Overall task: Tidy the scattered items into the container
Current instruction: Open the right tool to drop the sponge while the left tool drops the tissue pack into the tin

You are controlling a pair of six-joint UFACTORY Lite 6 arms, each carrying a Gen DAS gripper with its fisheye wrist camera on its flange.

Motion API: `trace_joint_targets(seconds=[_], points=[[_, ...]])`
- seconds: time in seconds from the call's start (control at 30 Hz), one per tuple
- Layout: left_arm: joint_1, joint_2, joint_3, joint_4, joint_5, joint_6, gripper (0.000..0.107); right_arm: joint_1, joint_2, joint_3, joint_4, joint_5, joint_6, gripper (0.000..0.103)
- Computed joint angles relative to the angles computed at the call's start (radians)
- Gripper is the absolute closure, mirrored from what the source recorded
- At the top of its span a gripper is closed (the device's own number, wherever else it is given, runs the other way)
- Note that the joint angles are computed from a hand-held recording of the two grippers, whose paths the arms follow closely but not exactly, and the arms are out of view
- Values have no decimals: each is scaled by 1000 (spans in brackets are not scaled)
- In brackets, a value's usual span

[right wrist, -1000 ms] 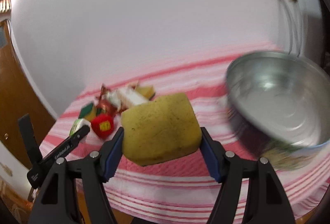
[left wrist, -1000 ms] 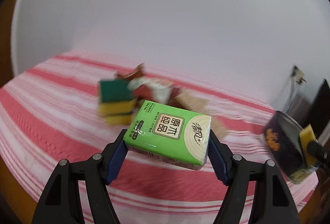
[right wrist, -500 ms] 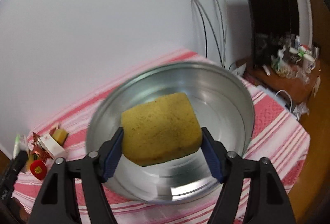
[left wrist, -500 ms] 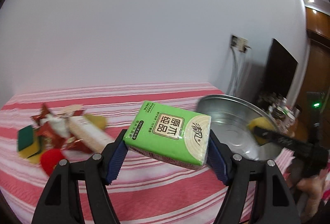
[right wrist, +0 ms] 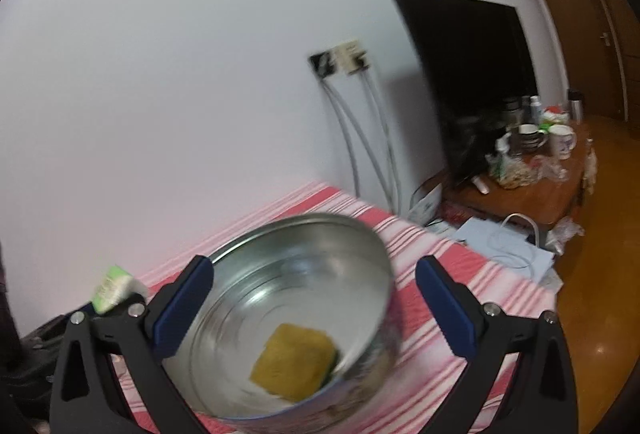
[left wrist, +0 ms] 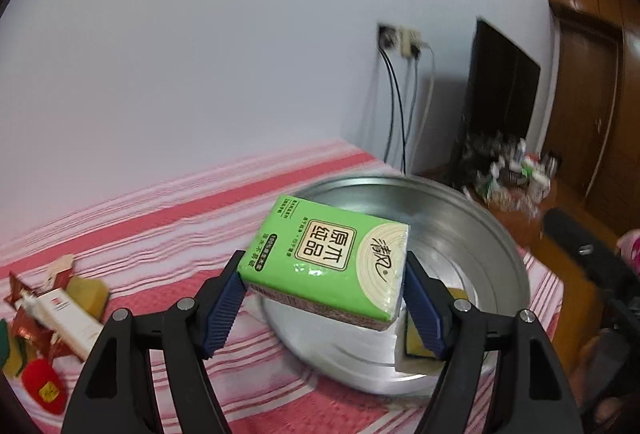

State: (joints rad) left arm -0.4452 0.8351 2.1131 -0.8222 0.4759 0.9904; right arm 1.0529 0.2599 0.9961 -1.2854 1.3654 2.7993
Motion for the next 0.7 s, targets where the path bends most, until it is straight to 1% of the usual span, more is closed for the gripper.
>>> trace_joint_targets(seconds=[0.07, 0.1, 0.17, 0.23, 0.3, 0.37, 0.47, 0.57, 0.63, 0.7], points=[[-18, 87, 120, 104, 57, -106, 22, 0, -24, -33, 3, -6, 16, 0], [-25, 119, 162, 149, 68, -153, 20, -2, -31, -45, 7, -11, 21, 0], [-43, 150, 199, 222, 55, -229, 19, 7, -37, -54, 20, -12, 26, 0], [-40, 152, 192, 230, 53, -238, 19, 6, -43, -63, 24, -27, 36, 0], [-31, 133, 164, 196, 51, -215, 19, 0, -43, -75, 18, -48, 63, 0], [-15, 66, 58, 94, -2, -126, 19, -3, -34, -77, 10, -59, 88, 0], [32, -73, -163, -164, -89, 125, 19, -4, -4, -40, 10, -54, 67, 0], [92, -201, -369, -393, -146, 375, 19, -4, 51, 37, -3, -53, 9, 0], [145, -258, -467, -507, -151, 488, 19, 1, 99, 104, -21, -51, -27, 0], [225, -294, -546, -606, -104, 576, 19, 1, 151, 182, -42, -62, -67, 0]])
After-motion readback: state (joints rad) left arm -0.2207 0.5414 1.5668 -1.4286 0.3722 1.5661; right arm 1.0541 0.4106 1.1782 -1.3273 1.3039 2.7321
